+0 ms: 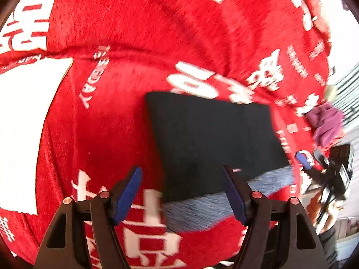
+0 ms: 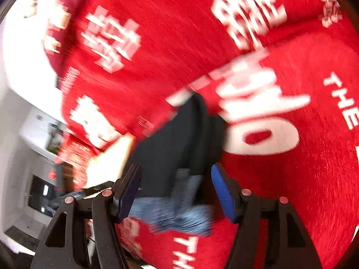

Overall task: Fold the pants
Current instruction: 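Lower the folded pants onto the bedspread and open the left gripper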

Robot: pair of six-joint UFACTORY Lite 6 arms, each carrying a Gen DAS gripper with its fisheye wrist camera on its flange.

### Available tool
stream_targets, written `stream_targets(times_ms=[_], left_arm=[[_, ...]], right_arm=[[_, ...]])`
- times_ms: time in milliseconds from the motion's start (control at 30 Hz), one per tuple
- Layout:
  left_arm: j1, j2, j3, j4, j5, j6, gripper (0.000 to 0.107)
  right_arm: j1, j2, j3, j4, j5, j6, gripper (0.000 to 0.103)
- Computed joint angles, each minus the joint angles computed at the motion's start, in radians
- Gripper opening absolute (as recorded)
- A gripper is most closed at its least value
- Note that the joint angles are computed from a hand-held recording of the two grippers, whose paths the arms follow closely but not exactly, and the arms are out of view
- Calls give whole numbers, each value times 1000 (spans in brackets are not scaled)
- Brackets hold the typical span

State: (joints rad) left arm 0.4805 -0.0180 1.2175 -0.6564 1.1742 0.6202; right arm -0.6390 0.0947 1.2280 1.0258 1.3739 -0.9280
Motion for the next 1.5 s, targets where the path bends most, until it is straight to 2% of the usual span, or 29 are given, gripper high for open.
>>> stream_targets(times_ms=[33,67,133,200,300,367,467,533,567,600,633,700,767,833,933,1000,1067,1167,1333,1500], left_arm=[[-3,-13,1,-22,17,7,73],[-27,-34,-1,-37,25,3,73],[-95,-81,-38,-37,-4,0,73],[-165,-101,-109,-3,-71,-15,73],[-221,-85,-209,26,-145,-24,73],[-233,-128,-238,33,-171,-13,73],[-262,-119,-161,106,-124,-100,73],[-261,-103,-58,112,-105,-122,73],[-287,-69,1,134,-124,-168,78],[-292,-34,57,158,-130,-207,93],[-301,7,116,188,-147,-258,99],[-341,106,228,273,-189,-369,102],[-361,228,338,285,-167,-403,102],[-372,327,404,271,-141,-416,102],[-402,416,407,292,-134,-454,102],[-426,394,333,322,-184,-454,102],[-460,356,292,372,-220,-461,102],[-481,269,249,418,-234,-482,102],[-505,81,142,495,-246,-547,102],[-556,-92,-14,599,-246,-649,102]], right_arm=[[-17,-45,-34,44,58,-20,81],[-17,-79,-63,75,101,-31,84],[23,-143,-124,106,158,-49,84],[86,-177,-182,83,109,-59,84],[112,-136,-252,-28,-70,-22,79],[63,-79,-293,-9,-60,-25,73],[57,-100,-278,-41,-45,10,74],[79,-150,-204,-67,-36,46,77],[93,-168,-158,-78,-50,48,84],[142,-193,-87,-102,-106,51,85],[193,-208,-40,-138,-172,58,87],[357,-162,107,-290,-334,124,89],[502,-45,248,-458,-442,209,89],[565,68,345,-528,-463,229,89],[588,256,463,-524,-409,209,89],[584,417,564,-556,-340,302,88],[562,464,580,-544,-318,309,88],[534,371,505,-520,-349,306,89],[527,32,268,-551,-411,304,91],[547,-235,61,-661,-421,473,93]])
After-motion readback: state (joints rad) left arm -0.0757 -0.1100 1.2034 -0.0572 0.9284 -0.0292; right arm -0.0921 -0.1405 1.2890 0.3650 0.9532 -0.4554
